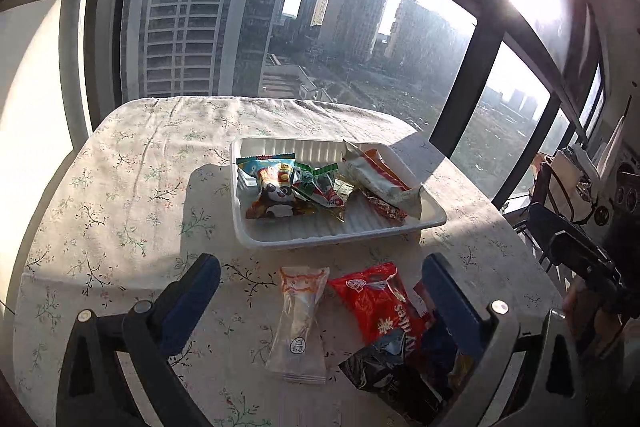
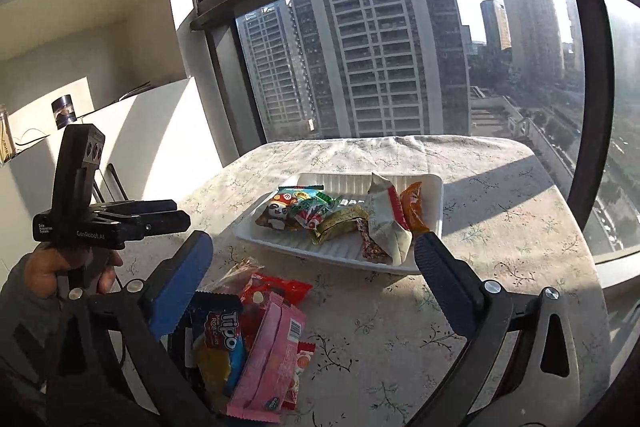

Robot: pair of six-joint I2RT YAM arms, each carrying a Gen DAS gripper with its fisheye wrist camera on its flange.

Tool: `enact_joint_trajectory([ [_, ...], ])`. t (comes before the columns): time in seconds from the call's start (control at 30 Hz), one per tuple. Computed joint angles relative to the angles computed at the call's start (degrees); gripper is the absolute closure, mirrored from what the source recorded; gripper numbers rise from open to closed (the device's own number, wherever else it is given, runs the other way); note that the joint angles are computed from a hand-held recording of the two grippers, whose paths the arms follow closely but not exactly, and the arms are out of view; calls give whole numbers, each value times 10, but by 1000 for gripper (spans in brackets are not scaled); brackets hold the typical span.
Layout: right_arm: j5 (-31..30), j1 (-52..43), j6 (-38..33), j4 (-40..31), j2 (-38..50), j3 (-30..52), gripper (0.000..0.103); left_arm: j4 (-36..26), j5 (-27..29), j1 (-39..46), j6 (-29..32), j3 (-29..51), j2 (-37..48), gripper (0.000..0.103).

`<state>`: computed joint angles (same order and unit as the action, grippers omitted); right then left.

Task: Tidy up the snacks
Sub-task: 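Grasp the black packet with the left gripper while the right gripper moves to the Tipo cake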

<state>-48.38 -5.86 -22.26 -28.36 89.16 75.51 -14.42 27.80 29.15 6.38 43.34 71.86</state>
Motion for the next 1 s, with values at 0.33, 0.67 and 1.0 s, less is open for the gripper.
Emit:
enact_joint_trajectory([
  [0.33, -28, -85, -51, -51, -112, -192, 1, -40, 8, -20, -53, -199, -205, 0],
  [0.67, -25, -86, -88, -52, -157, -259, 1, 3, -27, -94, -118, -226, -200, 6],
  [1.0, -44, -94, -67, -60, -121, -229, 1, 16, -36, -115, -123, -207, -143, 42],
])
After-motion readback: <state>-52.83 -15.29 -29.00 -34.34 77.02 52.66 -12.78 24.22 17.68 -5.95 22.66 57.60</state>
